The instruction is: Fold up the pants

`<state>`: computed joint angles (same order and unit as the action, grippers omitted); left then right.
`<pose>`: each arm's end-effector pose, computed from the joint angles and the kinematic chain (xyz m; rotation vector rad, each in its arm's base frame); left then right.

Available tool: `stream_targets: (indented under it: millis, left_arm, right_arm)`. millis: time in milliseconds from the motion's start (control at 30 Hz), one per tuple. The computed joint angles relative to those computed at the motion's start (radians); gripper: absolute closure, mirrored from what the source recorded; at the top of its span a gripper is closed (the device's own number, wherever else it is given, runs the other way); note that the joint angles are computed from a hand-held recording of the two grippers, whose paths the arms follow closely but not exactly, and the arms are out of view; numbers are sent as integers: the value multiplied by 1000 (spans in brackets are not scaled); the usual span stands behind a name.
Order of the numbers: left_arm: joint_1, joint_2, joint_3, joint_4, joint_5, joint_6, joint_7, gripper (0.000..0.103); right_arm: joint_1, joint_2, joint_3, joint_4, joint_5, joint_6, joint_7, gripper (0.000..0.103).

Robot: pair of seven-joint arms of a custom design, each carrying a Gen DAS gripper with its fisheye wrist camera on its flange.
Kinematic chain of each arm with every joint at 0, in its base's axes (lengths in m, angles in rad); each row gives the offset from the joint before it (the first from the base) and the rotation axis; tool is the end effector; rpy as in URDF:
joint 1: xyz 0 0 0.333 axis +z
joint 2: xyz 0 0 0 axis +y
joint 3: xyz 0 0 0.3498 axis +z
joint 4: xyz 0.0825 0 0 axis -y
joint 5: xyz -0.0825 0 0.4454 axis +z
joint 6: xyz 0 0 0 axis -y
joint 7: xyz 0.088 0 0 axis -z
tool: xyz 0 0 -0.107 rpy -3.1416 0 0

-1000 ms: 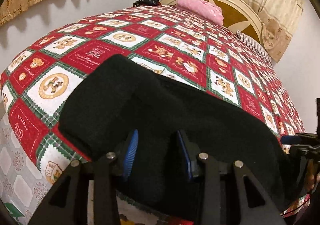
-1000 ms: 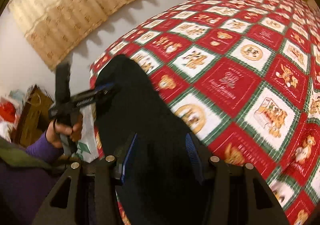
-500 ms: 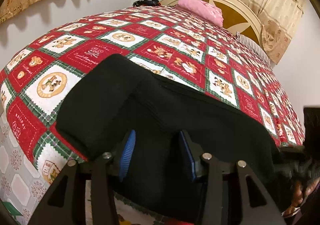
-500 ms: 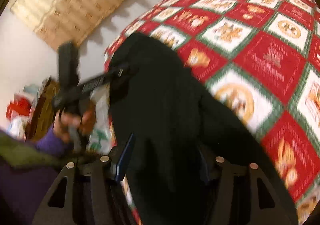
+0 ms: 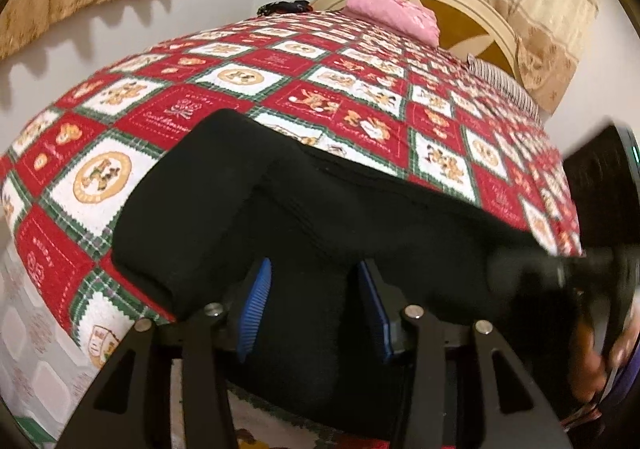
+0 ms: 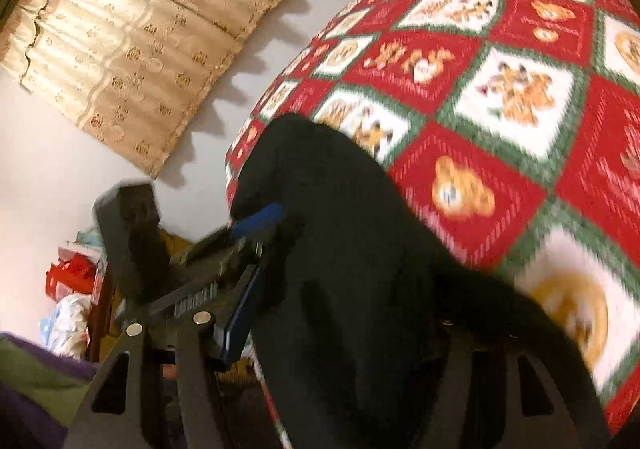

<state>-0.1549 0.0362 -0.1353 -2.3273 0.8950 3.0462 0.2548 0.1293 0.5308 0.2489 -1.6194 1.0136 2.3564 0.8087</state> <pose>0.5401 -0.2241 0.3729 -2.0203 1.7154 -0.8669 0.7284 0.2720 0.3485 -1.8940 1.2487 0.4329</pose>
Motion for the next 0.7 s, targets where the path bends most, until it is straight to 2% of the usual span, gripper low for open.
stream_targets:
  millis: [100, 200, 333, 367, 400, 467, 533, 633, 700]
  left_arm:
    - [1, -2, -2, -2, -11, -6, 26, 54]
    - [2, -2, 2, -5, 9, 8, 1, 54]
    - [2, -2, 0, -6, 9, 6, 7, 54]
    - [4, -2, 0, -8, -2, 12, 16, 54]
    - [5, -1, 1, -9, -5, 18, 17, 54]
    - [5, -1, 4, -9, 4, 24, 13, 54]
    - [2, -2, 5, -8, 22, 22, -1, 54]
    - [2, -3, 5, -6, 50, 15, -25, 54]
    - [5, -3, 4, -7, 51, 22, -27, 54]
  right_arm:
    - [-17, 41, 9, 50, 40, 6, 3, 39]
    - [-59, 54, 21, 61, 102, -7, -5, 40]
    - [-106, 60, 25, 64, 191, -57, -12, 41]
    - [-120, 76, 25, 78, 210, -93, 8, 41]
    - [-133, 95, 25, 96, 229, -129, 33, 43]
    - [-156, 136, 21, 132, 247, -200, 90, 64]
    - [-171, 166, 13, 157, 241, -257, 154, 77]
    - [-185, 150, -1, 146, 206, -299, 176, 77]
    - [-162, 76, -40, 78, 153, -213, 190, 76]
